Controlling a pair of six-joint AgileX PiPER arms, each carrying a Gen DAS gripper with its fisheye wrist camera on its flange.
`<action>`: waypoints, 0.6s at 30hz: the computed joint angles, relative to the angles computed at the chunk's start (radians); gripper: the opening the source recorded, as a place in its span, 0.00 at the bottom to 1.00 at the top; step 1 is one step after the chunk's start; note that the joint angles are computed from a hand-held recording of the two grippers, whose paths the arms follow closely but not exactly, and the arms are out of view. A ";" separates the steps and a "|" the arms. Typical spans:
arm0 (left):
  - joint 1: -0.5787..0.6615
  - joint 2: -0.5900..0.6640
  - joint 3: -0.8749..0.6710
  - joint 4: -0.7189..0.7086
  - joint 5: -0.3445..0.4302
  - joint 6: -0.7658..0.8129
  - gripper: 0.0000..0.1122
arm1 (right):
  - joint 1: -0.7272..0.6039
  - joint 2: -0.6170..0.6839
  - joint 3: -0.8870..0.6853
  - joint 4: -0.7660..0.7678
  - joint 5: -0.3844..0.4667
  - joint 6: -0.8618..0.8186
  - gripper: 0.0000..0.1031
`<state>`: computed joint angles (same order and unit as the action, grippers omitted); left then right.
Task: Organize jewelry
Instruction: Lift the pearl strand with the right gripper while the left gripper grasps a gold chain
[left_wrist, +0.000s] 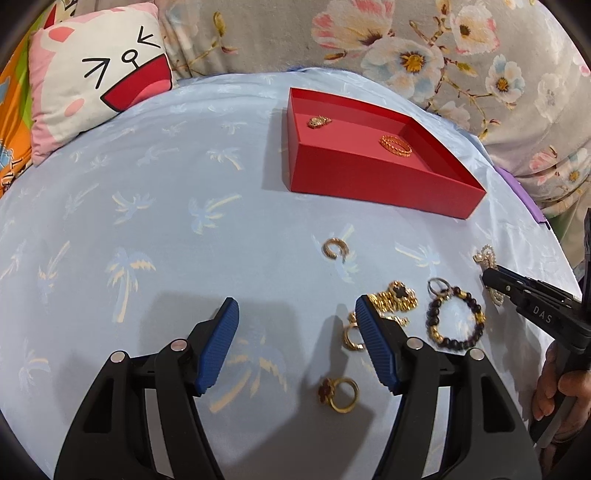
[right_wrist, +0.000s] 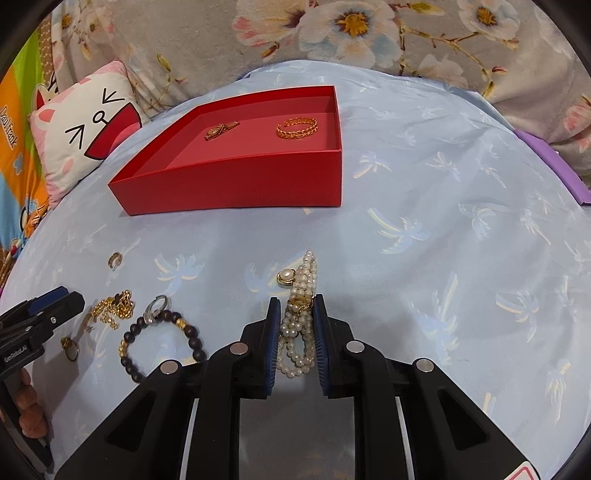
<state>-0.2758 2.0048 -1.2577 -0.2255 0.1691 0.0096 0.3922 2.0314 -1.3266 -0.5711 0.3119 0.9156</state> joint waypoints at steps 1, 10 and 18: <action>-0.001 -0.007 0.012 -0.012 -0.005 0.014 0.56 | -0.002 -0.007 0.013 0.001 -0.010 0.004 0.16; -0.043 -0.028 0.041 0.091 -0.014 -0.052 0.56 | -0.018 -0.041 0.080 0.046 -0.073 -0.015 0.16; -0.058 0.017 -0.049 -0.015 0.052 0.080 0.56 | -0.026 -0.042 0.082 0.084 -0.083 -0.055 0.16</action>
